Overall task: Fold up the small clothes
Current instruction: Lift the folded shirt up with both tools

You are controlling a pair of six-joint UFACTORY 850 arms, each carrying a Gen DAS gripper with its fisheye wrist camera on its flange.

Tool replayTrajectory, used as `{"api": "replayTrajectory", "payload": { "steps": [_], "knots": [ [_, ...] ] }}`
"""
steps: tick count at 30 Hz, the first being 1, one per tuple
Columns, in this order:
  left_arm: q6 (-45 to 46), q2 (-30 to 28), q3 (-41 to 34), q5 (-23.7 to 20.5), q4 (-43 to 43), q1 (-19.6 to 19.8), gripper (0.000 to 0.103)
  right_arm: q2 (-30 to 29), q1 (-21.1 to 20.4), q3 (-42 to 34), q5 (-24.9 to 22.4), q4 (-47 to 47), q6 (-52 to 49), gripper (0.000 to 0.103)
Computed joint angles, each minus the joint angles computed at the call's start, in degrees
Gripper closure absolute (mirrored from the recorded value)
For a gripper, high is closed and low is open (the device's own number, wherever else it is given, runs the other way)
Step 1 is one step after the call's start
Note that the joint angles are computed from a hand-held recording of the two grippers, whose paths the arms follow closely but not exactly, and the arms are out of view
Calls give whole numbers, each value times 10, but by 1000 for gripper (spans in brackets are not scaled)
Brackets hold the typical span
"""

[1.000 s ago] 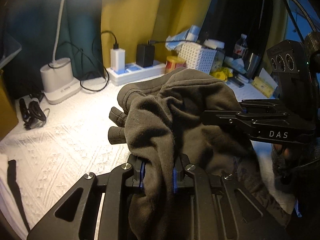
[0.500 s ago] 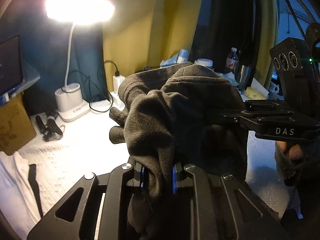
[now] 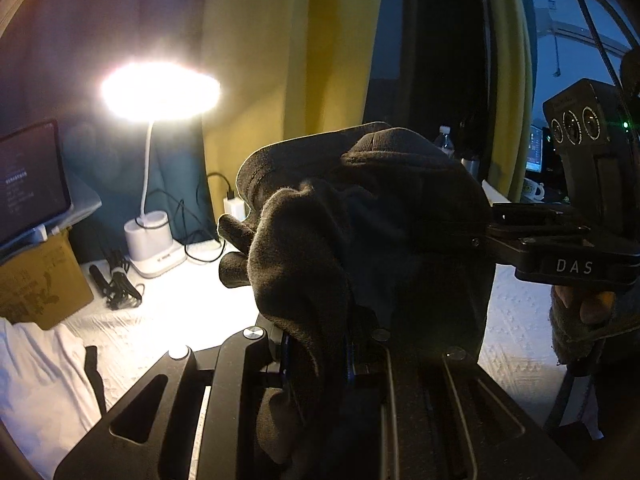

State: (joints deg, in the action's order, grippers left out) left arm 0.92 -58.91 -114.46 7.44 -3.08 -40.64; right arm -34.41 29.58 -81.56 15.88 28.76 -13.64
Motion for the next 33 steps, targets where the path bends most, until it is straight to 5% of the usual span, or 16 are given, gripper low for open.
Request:
{"api": "replayTrajectory", "payload": {
  "steps": [17, 33],
  "knots": [
    [59, 98, 139, 119, -33, -16, 86, 84, 43, 85, 98, 64, -76, 82],
    [98, 154, 201, 182, -54, -21, 86, 121, 64, 102, 144, 57, -108, 82]
  ]
}}
